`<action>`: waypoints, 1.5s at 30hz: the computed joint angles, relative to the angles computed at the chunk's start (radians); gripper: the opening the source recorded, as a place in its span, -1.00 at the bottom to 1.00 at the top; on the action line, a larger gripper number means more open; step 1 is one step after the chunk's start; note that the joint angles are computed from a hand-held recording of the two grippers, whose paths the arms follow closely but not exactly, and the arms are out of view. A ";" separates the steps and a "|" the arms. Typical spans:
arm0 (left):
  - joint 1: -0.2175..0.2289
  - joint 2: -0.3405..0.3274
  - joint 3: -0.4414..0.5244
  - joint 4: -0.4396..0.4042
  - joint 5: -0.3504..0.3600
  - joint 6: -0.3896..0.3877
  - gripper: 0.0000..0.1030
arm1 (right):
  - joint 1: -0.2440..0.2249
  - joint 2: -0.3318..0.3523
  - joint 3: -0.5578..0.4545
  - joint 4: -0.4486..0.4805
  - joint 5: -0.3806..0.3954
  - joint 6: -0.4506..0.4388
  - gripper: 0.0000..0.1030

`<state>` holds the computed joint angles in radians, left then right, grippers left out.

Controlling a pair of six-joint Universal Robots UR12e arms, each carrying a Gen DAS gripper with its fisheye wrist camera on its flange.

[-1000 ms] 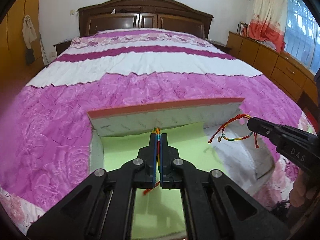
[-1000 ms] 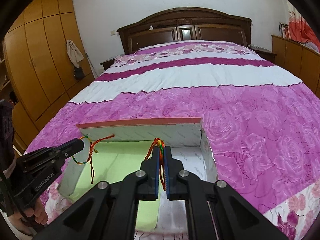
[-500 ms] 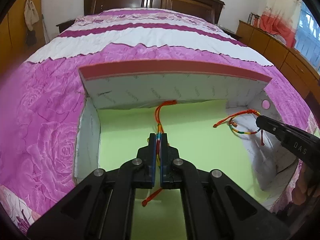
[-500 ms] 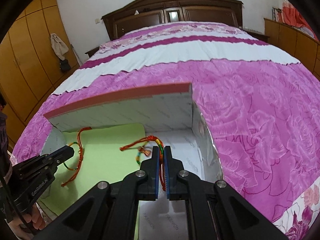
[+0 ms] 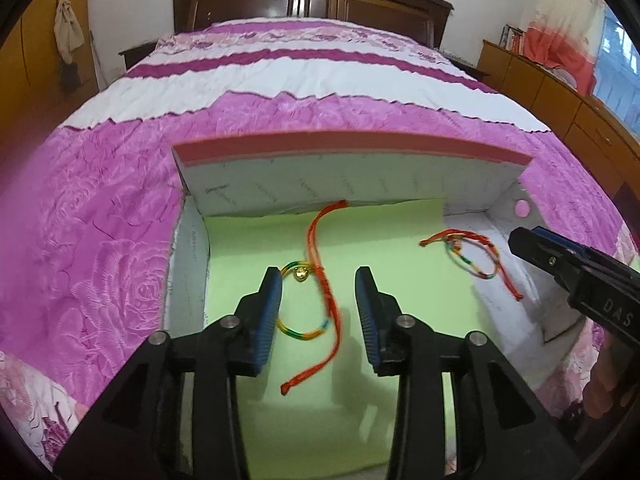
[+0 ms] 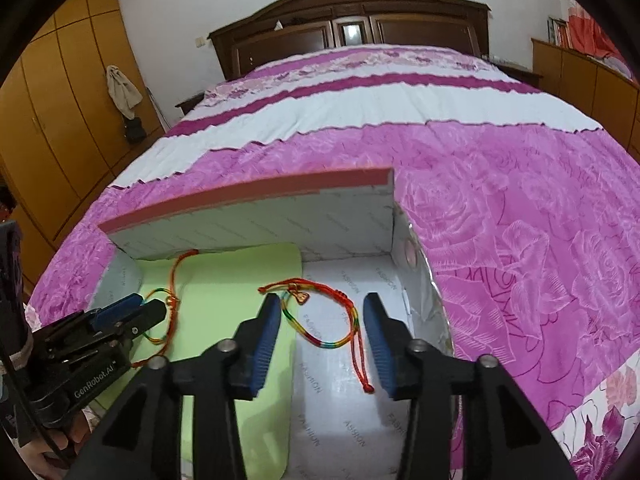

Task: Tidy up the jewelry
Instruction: 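Move the left tool back and close it on the pink crystal hair clip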

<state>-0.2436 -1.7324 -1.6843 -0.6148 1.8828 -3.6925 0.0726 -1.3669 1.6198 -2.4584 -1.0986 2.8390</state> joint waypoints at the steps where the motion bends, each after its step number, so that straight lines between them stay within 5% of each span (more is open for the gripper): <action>1: -0.002 0.003 0.000 0.002 0.001 0.001 -0.40 | -0.003 -0.003 0.001 0.002 0.009 0.001 -0.09; 20: -0.070 0.084 -0.023 0.033 0.009 0.023 -0.32 | -0.077 -0.130 0.060 0.022 0.161 -0.024 0.03; 45: -0.116 0.130 -0.115 -0.017 -0.075 -0.049 -0.27 | -0.164 -0.286 0.221 0.154 0.087 -0.149 0.29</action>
